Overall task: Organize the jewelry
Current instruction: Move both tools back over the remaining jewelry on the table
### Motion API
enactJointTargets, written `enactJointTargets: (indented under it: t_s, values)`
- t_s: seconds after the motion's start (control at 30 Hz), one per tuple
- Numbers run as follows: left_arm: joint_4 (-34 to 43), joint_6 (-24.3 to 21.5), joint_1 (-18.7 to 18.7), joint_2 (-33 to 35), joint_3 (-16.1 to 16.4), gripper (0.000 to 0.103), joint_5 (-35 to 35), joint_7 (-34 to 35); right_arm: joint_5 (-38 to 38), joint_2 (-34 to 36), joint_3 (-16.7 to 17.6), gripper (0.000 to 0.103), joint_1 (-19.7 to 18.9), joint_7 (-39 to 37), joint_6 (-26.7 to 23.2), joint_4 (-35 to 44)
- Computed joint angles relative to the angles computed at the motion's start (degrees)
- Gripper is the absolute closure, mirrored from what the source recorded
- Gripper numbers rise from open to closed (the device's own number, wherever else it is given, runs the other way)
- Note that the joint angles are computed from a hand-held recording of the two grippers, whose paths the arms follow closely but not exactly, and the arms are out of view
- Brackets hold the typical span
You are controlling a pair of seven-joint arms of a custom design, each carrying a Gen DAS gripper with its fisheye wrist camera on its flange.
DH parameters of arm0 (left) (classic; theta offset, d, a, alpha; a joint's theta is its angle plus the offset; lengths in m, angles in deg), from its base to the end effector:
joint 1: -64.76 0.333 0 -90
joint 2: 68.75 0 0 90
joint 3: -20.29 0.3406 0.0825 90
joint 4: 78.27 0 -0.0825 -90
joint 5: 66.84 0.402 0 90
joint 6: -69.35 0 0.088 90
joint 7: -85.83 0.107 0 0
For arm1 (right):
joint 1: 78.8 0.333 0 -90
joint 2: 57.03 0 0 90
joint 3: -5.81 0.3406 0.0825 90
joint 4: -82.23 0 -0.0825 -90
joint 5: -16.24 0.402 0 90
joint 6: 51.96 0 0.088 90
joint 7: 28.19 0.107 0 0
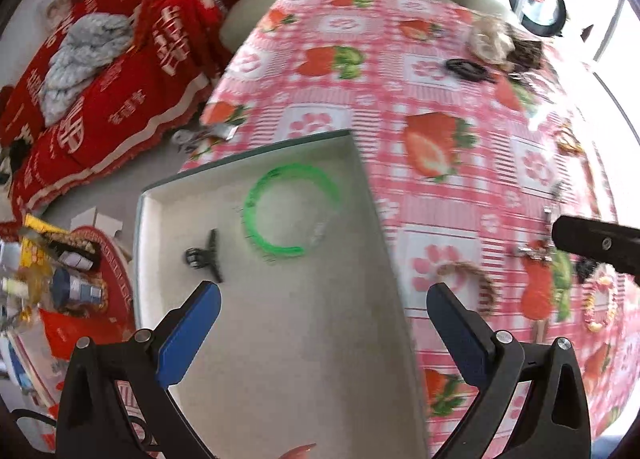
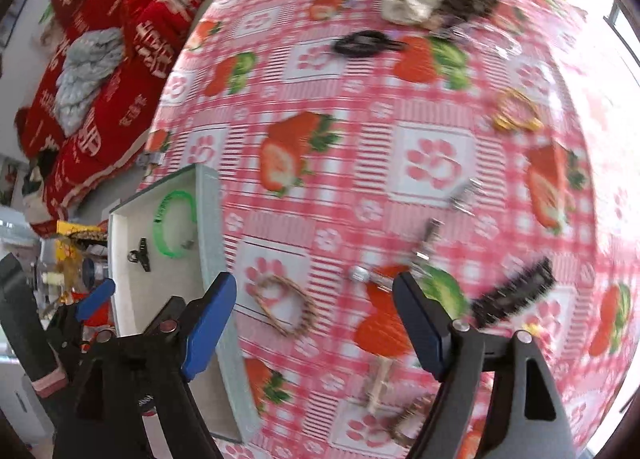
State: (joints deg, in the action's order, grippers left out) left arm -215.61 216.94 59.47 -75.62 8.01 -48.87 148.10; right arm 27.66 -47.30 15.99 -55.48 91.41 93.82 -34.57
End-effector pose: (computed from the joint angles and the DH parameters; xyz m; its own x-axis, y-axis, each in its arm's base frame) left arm 0.4898 -0.1617 0.4043 -0.0456 -0.9928 -0.1105 -0.9351 0.0814 -0.3448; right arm 0.5280 0.3418 0.4111 -0.0513 -0.9463 -0.3191 -0.9771 0.1136 -0.1798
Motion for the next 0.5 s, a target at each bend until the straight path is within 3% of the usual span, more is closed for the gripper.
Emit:
enactJointTargets:
  t_s: [0.5]
  values:
    - [7.34, -0.14, -6.47, 6.61, -1.43, 0.000, -4.31, 4.47, -3.32, -11.61, -4.48, 0.020, -3.12, 4.56, -0.57, -15.11]
